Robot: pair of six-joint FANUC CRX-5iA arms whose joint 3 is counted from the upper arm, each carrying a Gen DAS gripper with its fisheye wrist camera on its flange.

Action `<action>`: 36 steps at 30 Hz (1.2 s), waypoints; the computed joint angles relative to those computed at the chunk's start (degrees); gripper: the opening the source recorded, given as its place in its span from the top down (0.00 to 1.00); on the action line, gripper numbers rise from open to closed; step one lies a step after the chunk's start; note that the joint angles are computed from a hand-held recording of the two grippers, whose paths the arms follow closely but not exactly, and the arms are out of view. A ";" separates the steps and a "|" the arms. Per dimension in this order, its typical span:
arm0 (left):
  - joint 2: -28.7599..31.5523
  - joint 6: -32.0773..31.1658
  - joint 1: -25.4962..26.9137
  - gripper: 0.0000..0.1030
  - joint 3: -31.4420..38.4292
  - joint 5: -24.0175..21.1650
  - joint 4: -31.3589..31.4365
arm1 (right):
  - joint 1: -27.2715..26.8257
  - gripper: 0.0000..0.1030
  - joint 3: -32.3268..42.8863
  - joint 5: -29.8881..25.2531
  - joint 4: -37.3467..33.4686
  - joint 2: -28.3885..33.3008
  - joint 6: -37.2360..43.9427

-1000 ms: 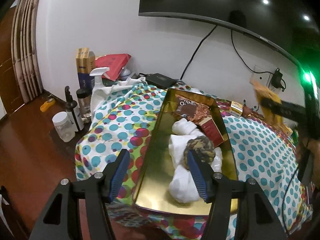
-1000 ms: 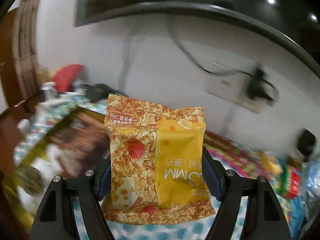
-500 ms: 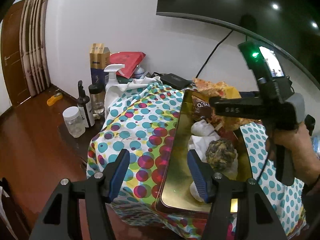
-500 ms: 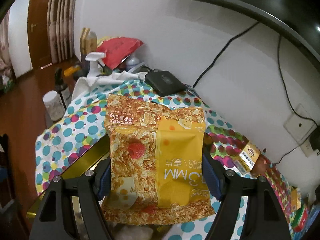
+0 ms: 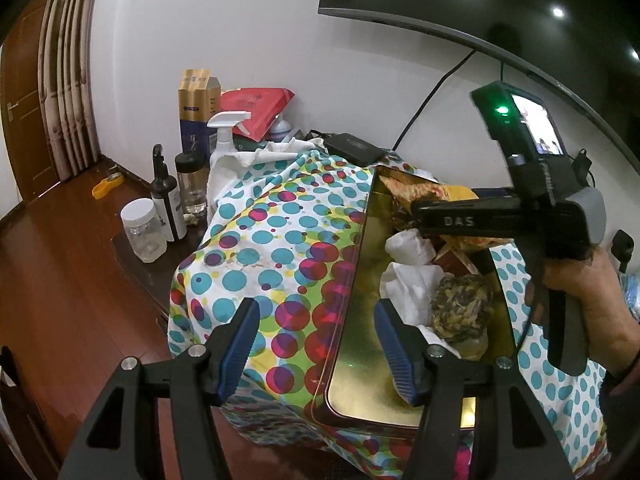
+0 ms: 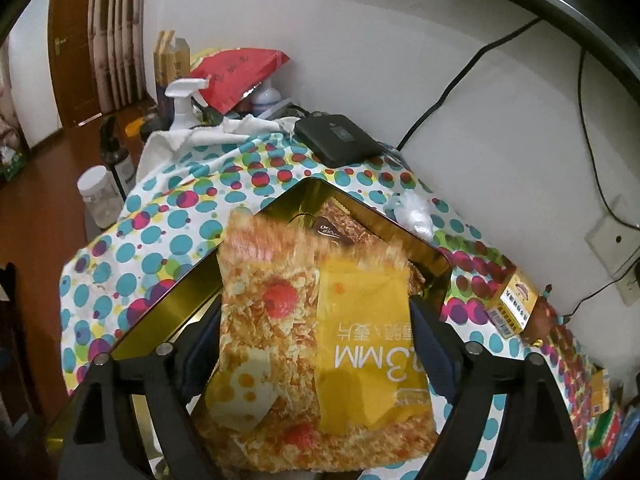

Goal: Organize objects
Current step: 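Lower the yellow chips bag onto the gold tray and open the right gripper, then reach to the brown-haired figurine and close the right gripper on it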

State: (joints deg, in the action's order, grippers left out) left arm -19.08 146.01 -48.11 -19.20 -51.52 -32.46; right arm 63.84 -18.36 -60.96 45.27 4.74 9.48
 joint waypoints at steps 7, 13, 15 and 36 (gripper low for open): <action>0.57 0.68 -1.03 0.40 0.58 0.10 -0.66 | 2.18 0.14 -9.64 4.35 6.04 -8.78 -9.61; 1.08 1.59 -3.05 0.40 1.49 0.51 -1.85 | 5.65 0.13 -17.60 -0.71 11.94 -16.57 -19.54; 1.38 1.13 -3.55 0.40 1.93 1.06 -1.60 | 6.56 0.12 -19.56 -4.88 11.19 -18.49 -21.68; 19.37 -18.16 -10.10 0.40 12.05 13.37 10.73 | -15.13 0.22 -26.64 -1.87 5.82 -17.57 -20.35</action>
